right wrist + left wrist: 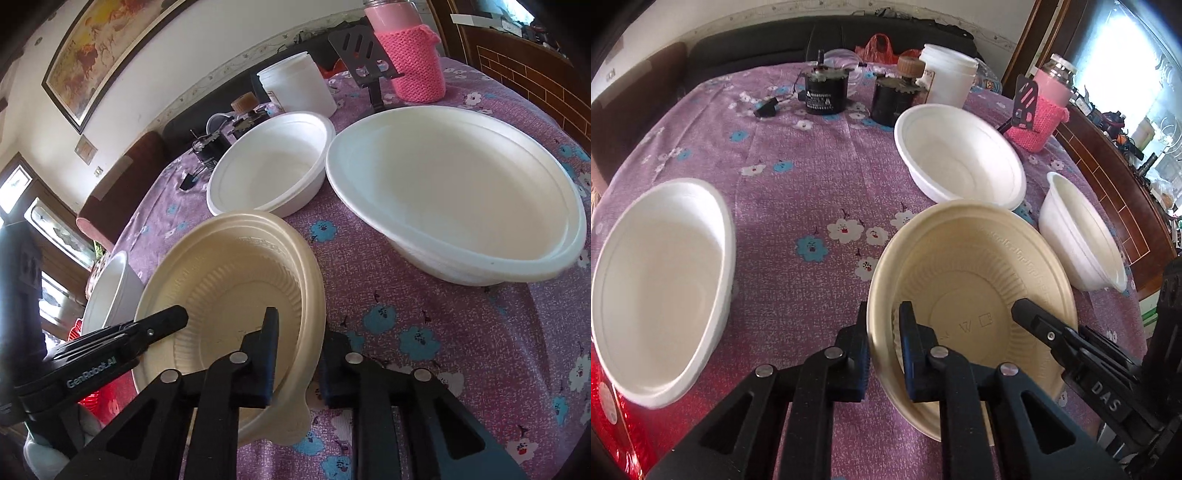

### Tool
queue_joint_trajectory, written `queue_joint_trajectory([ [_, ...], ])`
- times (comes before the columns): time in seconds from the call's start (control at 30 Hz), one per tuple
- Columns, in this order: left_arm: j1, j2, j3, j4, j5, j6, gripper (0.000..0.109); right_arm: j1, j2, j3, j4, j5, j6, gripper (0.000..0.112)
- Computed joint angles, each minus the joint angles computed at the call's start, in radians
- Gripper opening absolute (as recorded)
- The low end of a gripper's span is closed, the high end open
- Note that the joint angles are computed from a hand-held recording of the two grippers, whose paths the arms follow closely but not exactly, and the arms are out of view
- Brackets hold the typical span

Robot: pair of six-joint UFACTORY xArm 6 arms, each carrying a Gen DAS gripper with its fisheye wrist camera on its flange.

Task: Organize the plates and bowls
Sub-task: 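Close both grippers on the beige plastic bowl rim and lift it, then carry the beige bowl with both grippers over the stacked red plates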

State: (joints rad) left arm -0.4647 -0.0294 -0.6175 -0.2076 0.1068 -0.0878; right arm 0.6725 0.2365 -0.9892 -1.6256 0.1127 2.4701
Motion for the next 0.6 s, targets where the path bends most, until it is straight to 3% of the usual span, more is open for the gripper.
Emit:
queue_joint_trajectory([
  [0.23,0.025,-0.127,0.098,0.201,-0.029,-0.190,0.014,0.026,-0.026,-0.011,-0.175,0.029,0.153,0.017],
  [0.43,0.098,-0.286,0.212,0.541,-0.040,-0.491,0.014,0.077,-0.041,-0.033,-0.301,0.059,0.253,0.017],
  [0.5,0.113,-0.358,0.263,0.495,-0.035,-0.453,0.014,0.089,-0.036,-0.054,-0.345,0.042,0.303,0.017],
  [0.6,0.131,-0.460,0.328,0.371,-0.016,-0.347,0.014,0.121,-0.027,-0.079,-0.257,0.033,0.222,0.017],
])
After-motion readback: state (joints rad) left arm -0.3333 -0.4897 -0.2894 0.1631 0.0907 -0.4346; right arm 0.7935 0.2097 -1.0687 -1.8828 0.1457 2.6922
